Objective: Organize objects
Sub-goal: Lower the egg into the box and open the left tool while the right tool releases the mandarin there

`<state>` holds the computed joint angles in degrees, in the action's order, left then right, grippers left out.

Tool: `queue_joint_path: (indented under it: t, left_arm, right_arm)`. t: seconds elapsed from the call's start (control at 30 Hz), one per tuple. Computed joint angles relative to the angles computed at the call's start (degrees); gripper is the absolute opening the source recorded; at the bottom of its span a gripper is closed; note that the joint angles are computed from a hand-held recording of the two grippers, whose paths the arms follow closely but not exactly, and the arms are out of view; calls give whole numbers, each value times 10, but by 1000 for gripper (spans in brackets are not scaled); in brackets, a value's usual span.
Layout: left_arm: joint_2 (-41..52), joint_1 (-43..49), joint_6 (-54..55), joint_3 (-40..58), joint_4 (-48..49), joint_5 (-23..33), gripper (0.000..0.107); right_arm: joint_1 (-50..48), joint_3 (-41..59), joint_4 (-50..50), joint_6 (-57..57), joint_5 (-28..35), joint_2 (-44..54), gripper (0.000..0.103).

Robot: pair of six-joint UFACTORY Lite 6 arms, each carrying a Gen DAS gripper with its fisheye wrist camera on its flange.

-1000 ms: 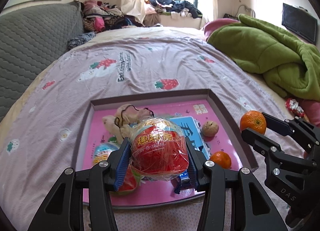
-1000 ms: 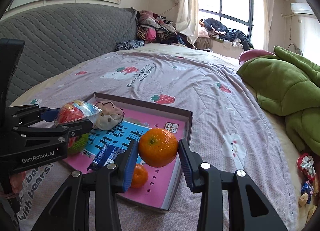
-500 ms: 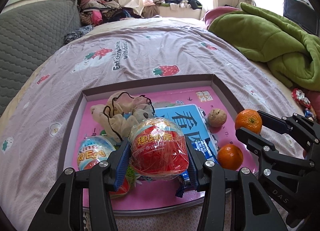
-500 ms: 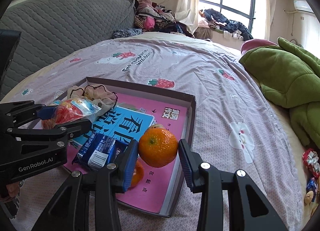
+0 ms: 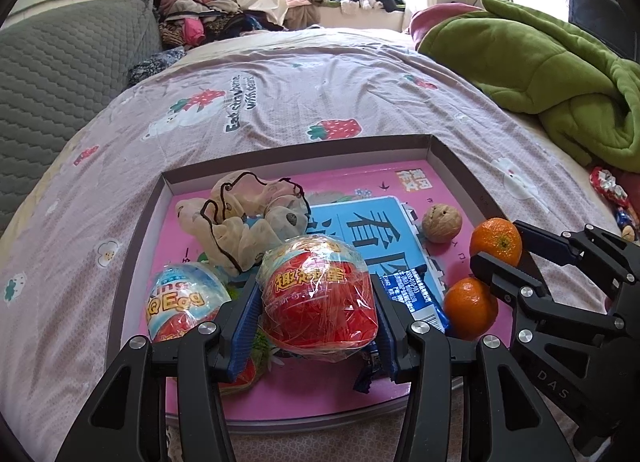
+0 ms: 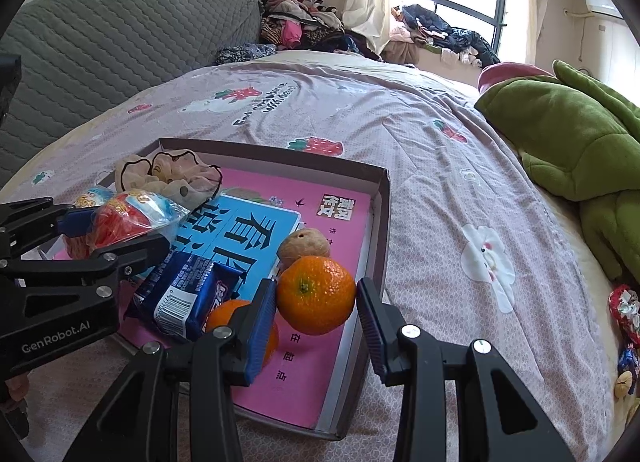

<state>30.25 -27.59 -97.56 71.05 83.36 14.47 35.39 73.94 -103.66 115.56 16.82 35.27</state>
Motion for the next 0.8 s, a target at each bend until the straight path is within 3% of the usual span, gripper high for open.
queue_joint_path:
  t: [0.8]
  left_arm:
    - [-13,-6,19,-15,-19,5,53]
  right_arm:
    - [5,-7,24,-22,12,-11,43]
